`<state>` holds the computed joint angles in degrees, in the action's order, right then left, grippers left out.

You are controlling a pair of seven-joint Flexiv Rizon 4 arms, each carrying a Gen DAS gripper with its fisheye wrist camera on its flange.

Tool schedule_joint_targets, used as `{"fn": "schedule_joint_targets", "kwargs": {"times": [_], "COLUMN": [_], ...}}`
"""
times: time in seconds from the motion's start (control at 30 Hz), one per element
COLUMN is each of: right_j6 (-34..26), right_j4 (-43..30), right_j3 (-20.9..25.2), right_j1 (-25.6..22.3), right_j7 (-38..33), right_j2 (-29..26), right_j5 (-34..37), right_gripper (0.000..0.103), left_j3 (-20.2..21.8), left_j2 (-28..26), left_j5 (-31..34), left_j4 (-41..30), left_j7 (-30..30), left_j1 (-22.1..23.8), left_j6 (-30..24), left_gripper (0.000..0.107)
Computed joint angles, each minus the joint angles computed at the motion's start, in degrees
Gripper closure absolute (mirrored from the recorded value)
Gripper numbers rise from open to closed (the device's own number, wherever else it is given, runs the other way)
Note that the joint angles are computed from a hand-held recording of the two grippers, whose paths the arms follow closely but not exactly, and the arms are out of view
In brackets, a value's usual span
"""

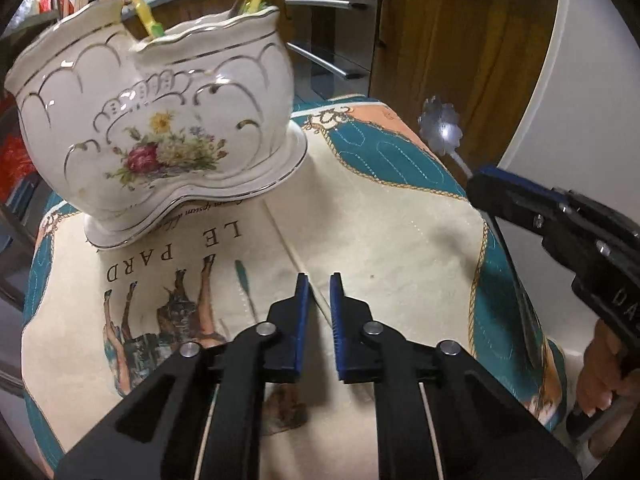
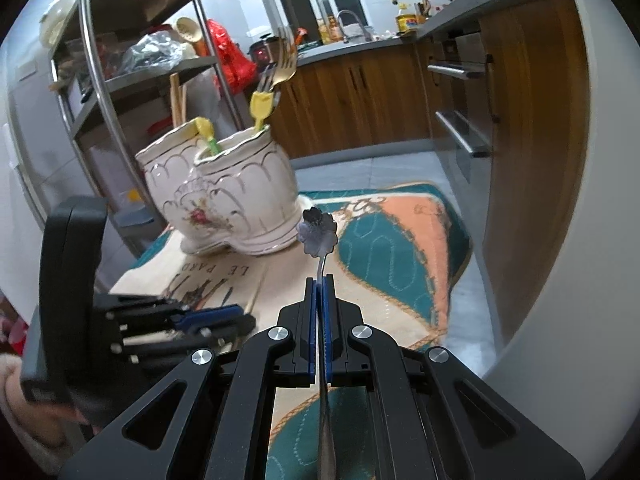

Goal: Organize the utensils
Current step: 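Grasp the silver spoon by its handle with the right tool while the left tool grasps the last chopstick, then lift the silver spoon with the right tool while the left tool lifts the chopstick over the holder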

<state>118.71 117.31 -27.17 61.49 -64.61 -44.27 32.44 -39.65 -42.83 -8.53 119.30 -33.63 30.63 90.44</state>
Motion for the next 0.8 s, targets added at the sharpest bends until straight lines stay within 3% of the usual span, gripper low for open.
{"fn": "schedule_joint_targets", "kwargs": {"times": [0.17,0.33,0.5,0.6,0.67,0.73,0.8], "right_j6": [-0.65,-3.17,-7.20,-11.13,-14.26,-14.48,-16.27], "right_j4": [-0.48,-1.00,-1.26,-1.04,-0.96,-0.09,0.65], "right_j3": [2.03,5.39,4.38,1.03,0.01,-2.16,-3.49], "right_j1": [-1.28,-4.14,-3.24,-0.46,0.53,2.65,3.80], "right_j7": [-0.56,-0.39,1.24,3.41,4.83,6.06,7.29], "right_j2": [0.46,1.26,1.31,1.18,1.43,0.96,1.59], "right_j5": [-2.22,-6.49,-10.53,-12.75,-14.97,-16.23,-18.04], "right_gripper": [0.099,0.099,0.099,0.099,0.093,0.087,0.087], "left_j3": [0.62,1.89,2.15,2.71,2.87,4.60,5.45], "left_j2": [2.26,4.91,6.74,7.59,7.84,6.63,6.77], "left_j5": [-1.67,-2.35,-4.59,-6.68,-7.91,-8.61,-10.78], "left_j4": [-0.80,1.08,2.92,3.19,3.45,1.61,1.04], "left_j7": [4.50,11.50,16.91,18.61,19.92,19.27,20.36], "left_j1": [2.29,4.75,7.07,6.75,6.42,3.42,2.21], "left_j6": [-5.96,-6.82,-7.78,-8.75,-8.50,-8.64,-9.48], "left_gripper": [0.102,0.103,0.102,0.102,0.101,0.096,0.087]}}
